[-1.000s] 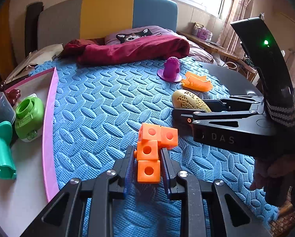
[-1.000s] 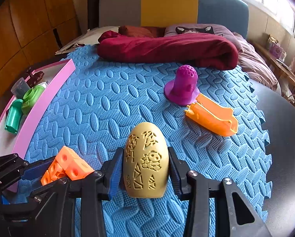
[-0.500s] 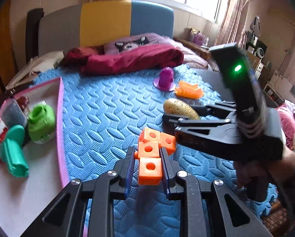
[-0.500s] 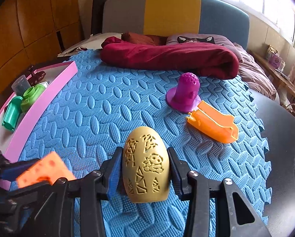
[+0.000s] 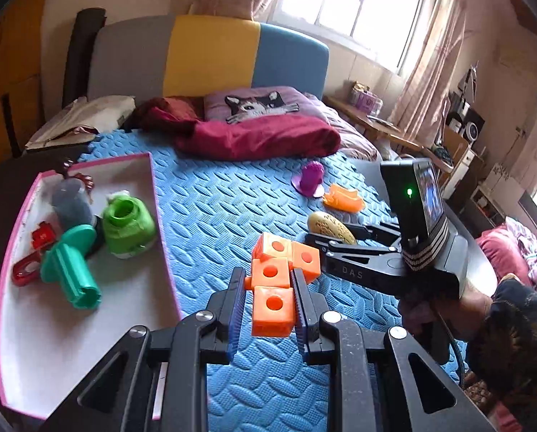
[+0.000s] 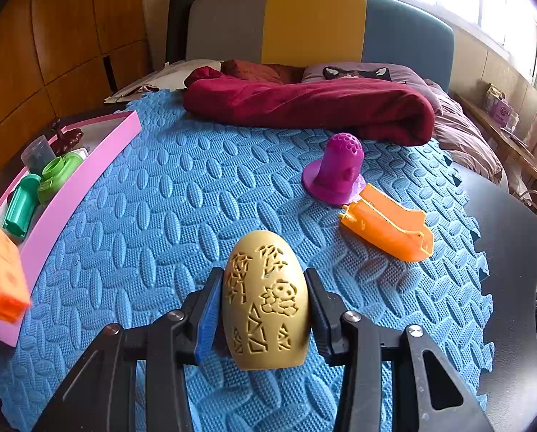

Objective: Organize rigid objects
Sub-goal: 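Carry the orange blocks to the tray with the left gripper and release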

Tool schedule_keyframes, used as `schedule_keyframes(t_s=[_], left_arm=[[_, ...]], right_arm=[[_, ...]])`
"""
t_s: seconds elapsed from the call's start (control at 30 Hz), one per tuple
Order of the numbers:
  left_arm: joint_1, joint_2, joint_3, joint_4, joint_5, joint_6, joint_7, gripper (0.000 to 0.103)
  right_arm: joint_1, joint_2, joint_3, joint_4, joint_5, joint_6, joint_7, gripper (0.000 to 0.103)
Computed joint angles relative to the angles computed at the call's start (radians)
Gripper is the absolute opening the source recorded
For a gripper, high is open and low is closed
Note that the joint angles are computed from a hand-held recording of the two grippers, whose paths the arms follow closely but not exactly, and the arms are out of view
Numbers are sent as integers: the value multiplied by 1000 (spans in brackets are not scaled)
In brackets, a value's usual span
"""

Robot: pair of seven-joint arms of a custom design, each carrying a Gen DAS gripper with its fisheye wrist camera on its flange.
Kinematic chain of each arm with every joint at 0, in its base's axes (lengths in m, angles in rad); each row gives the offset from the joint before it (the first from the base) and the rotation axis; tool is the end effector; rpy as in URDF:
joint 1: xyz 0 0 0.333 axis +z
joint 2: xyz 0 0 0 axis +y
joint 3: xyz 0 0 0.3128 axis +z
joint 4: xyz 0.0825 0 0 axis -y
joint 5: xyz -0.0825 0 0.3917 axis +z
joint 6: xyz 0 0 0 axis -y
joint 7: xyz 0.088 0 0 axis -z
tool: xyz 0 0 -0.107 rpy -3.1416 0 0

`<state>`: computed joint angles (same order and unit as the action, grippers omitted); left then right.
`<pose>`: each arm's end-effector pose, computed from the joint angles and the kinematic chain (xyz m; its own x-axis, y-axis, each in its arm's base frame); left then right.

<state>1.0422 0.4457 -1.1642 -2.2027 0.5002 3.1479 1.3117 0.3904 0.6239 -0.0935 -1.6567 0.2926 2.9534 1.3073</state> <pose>0.5925 -0.0737 0.3846 -0.2544 -0.9379 0.2358 -0.7062 0.0137 -0.7078 0.7045 0.2080 0.3176 0.3237 -0.9461 -0.0026 -0.7353 -0.2498 -0.6301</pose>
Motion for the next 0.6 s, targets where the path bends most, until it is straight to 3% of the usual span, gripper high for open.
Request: schedule_keyframes(t_s=[0.13, 0.27, 0.37, 0.5, 0.6], left_arm=[[78, -64, -24, -37, 1, 26, -44, 25], [129, -134, 18, -56, -11, 37, -127, 25], [58, -185, 154, -58, -38, 40, -186, 25], [-145, -215, 414, -40, -62, -6, -263, 25], [-242, -194, 518, -17, -61, -34, -280, 25]], right_arm=[[3, 0, -3, 0, -1, 0, 2, 44], [4, 0, -4, 0, -3, 0, 2, 44], [4, -1, -4, -1, -3, 1, 3, 44], [5, -1, -5, -2, -4, 1, 3, 44], [5, -1, -5, -2, -4, 1, 3, 44]])
